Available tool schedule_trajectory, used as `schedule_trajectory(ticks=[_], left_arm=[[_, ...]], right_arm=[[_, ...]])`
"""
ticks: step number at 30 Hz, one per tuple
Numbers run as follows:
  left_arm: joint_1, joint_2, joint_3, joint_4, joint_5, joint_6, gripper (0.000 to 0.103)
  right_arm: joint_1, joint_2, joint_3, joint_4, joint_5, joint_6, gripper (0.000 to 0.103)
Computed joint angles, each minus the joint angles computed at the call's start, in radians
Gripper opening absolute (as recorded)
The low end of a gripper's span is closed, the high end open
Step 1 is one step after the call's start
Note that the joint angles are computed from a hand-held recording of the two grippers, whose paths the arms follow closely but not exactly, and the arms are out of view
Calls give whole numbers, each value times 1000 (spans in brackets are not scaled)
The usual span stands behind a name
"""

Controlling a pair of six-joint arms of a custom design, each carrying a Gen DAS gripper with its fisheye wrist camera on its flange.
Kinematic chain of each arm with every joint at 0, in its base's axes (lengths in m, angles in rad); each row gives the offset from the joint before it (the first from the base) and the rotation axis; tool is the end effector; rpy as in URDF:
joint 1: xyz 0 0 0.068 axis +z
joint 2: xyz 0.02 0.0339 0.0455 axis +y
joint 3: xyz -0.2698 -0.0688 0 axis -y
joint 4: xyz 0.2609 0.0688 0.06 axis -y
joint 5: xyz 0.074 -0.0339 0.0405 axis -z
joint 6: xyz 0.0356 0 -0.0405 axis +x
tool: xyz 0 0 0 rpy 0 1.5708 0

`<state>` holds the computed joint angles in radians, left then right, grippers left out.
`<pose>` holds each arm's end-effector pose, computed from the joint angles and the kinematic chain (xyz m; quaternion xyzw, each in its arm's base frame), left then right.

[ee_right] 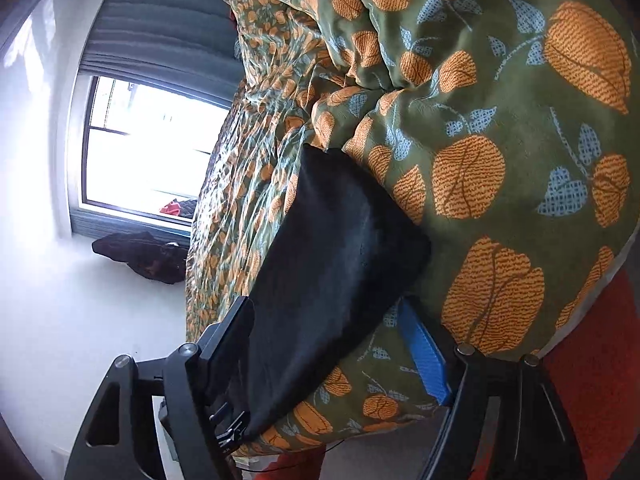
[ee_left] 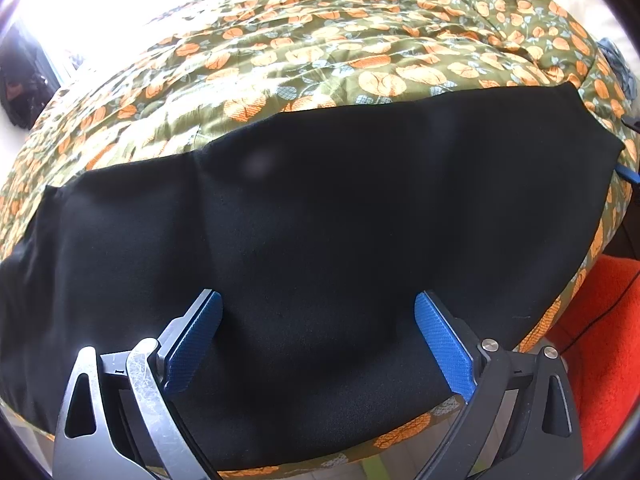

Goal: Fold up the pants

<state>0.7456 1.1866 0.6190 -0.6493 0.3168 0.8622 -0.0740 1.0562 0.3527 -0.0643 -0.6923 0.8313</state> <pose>0.1607 0.1333 0.1728 0.0844 0.9688 0.0174 0.2324 0.1991 0.0080 0.1549 0.2595 0.8367 0.4261 0.2261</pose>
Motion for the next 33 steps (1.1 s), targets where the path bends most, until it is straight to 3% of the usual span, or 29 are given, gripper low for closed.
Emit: schedule_trajectory(ticks=[3, 5, 6, 7, 8, 9, 12, 16, 19, 22, 27, 32, 33], left_arm=[[-6, -11, -15, 18, -3, -14, 98], [-7, -15, -20, 24, -4, -18, 98], [-5, -16, -22, 25, -1, -15, 98], [-3, -17, -23, 27, 1, -11, 98], [0, -13, -22, 27, 4, -4, 99], [3, -8, -19, 27, 8, 1, 99], [3, 8, -16, 36, 8, 2, 102], [7, 42, 14, 13, 21, 3, 102], [49, 122, 149, -123, 54, 12, 100], [202, 234, 349, -257, 168, 33, 100], [455, 527, 773, -426, 299, -7, 100], [606, 769, 1056, -458, 289, -83, 100], [629, 800, 1082, -461, 279, -84, 100]], right_arm=[[-5, 85, 30, 39, 26, -39, 73], [11, 163, 31, 102, 48, -22, 66], [23, 182, 31, 118, 69, -20, 53], [35, 194, 42, 99, 102, -32, 22], [37, 197, 47, 92, 101, -39, 13], [34, 174, 37, 103, 90, -24, 11], [48, 26, 62, 6, 77, -49, 10], [139, -120, 211, -147, 76, -44, 10], [295, -121, 370, -181, 138, -11, 10], [501, -50, 536, -168, 246, 3, 10], [875, 261, 806, -82, 425, -32, 10], [1168, 720, 1044, 43, 606, -99, 12], [1218, 829, 1123, 13, 660, -137, 21]])
